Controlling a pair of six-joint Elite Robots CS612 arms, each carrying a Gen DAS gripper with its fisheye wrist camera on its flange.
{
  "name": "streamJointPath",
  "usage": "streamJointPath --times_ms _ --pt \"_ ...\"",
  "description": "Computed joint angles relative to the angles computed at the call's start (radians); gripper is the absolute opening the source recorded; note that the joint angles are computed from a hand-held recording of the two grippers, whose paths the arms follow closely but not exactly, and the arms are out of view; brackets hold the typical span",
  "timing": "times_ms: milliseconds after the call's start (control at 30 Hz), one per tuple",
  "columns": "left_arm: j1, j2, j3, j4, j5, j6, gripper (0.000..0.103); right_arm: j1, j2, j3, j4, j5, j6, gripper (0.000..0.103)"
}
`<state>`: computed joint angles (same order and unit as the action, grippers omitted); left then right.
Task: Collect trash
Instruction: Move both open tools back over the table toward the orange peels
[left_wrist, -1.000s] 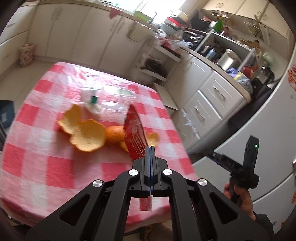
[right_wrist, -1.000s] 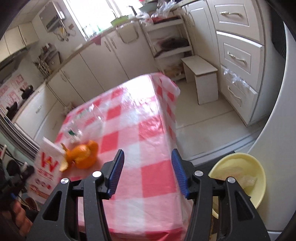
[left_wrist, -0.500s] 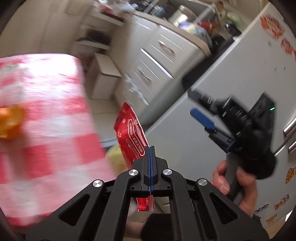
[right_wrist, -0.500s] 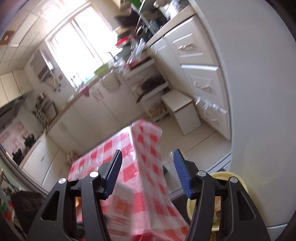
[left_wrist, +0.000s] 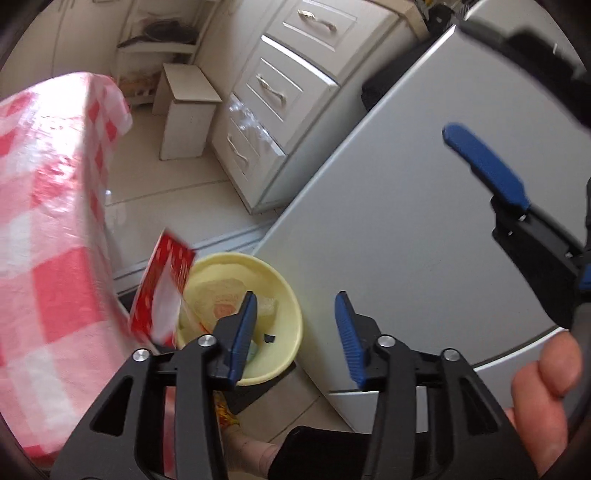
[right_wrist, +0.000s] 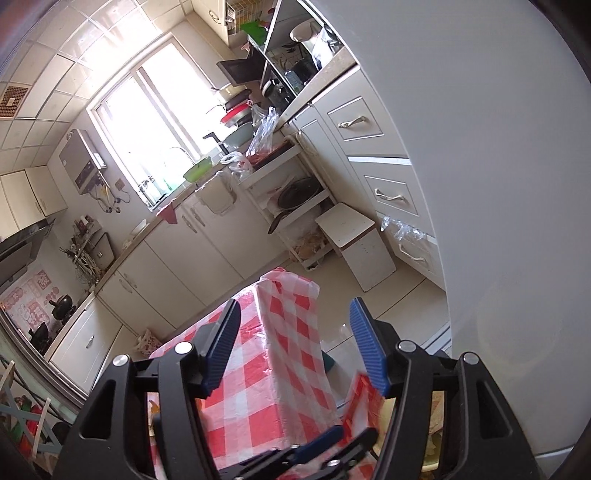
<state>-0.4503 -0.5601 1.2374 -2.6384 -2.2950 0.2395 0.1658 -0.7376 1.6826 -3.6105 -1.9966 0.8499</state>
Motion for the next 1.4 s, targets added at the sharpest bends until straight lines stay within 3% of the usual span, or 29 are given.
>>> streamJointPath --times_ms 200,333,467,667,767,1000,1167,1333,1400 --pt "0.064 -0.008 -0.005 -0.076 -0.01 -0.076 0.049 -0.002 0.01 -0.021 0.015 0.059 0.003 0.063" --pt "0.12 -0.008 -0.006 -0.135 0.026 -0.131 0.051 -0.003 0.024 -0.049 0.051 0.114 0.008 0.063" --pt "0.179 0.013 -0.038 -0.163 0.067 -0.24 0.051 -0.002 0.038 -0.078 0.088 0.175 0.013 0.064" --pt "0.248 0.063 -0.116 -0.152 0.226 -0.419 0.051 0.0 0.057 -0.119 0.137 0.229 0.022 0.064" --pt "0.276 0.1 -0.171 -0.136 0.27 -0.525 0.051 -0.006 0.065 -0.126 0.159 0.261 0.046 0.064" --pt "0.28 0.148 -0.246 -0.086 0.294 -0.6 0.052 -0.009 0.109 -0.199 0.279 0.371 0.024 0.064" --pt "0.265 0.159 -0.272 -0.078 0.357 -0.589 0.057 -0.015 0.181 -0.311 0.37 0.513 0.067 0.064" --pt "0.264 0.194 -0.336 -0.04 0.414 -0.63 0.057 0.015 0.241 -0.466 0.497 0.565 -0.02 0.064" --pt "0.26 0.198 -0.343 -0.045 0.432 -0.623 0.057 0.031 0.264 -0.529 0.57 0.551 -0.068 0.064"
